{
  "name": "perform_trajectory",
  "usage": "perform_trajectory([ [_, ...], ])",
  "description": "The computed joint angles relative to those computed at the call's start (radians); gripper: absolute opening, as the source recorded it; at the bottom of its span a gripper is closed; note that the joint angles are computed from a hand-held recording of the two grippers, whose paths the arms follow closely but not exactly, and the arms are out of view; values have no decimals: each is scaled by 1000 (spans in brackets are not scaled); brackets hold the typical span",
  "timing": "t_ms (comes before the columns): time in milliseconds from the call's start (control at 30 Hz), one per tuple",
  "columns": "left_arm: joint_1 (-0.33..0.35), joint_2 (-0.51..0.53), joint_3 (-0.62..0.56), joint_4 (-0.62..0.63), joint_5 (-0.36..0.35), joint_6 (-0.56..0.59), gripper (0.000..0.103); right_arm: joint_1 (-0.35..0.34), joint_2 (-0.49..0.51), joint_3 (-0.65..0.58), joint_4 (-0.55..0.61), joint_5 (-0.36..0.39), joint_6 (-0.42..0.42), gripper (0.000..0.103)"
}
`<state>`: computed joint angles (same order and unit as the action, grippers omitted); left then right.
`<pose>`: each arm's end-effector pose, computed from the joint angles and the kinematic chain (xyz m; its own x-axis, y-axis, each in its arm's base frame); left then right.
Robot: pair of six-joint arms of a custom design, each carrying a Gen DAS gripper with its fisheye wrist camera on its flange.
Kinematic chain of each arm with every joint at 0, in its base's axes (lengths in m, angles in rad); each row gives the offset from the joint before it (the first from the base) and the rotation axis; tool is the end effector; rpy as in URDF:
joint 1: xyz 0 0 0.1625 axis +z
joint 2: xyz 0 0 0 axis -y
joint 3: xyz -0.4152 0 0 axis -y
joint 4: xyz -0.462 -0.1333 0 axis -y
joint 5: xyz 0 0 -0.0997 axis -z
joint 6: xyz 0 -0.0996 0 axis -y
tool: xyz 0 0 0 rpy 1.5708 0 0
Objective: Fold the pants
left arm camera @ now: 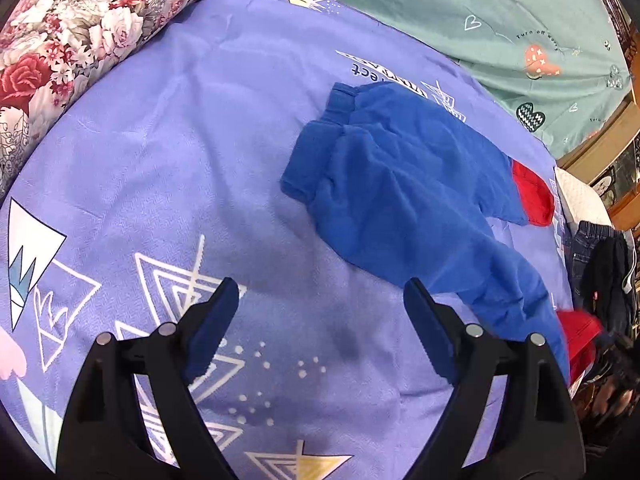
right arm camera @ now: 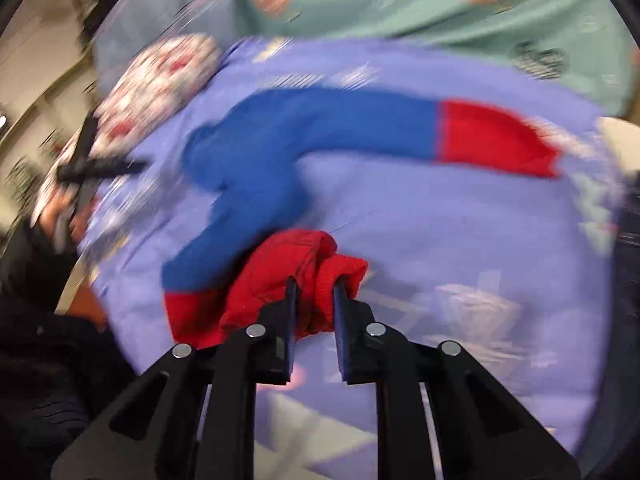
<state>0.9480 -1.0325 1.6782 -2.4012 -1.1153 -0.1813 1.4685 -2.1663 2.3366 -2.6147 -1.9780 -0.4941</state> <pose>-0.2623 -0.6689 0.1714 -0.8672 0.3067 -0.3922 0.4240 0.8680 -0.2586 0.0570 -0.3643 0.4456 -0.8080 0.0456 0.5874 -0.3608 0.7500 -0.5544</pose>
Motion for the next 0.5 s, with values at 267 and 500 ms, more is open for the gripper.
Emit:
perform_trajectory([
  [267,31,140,-116,6,-51,-56,86,-245,73,-3,-371,-300,10,11],
  [500,37,220,-187,-38,-83,-97,55,-370,36,25,-303,-103,113,46],
])
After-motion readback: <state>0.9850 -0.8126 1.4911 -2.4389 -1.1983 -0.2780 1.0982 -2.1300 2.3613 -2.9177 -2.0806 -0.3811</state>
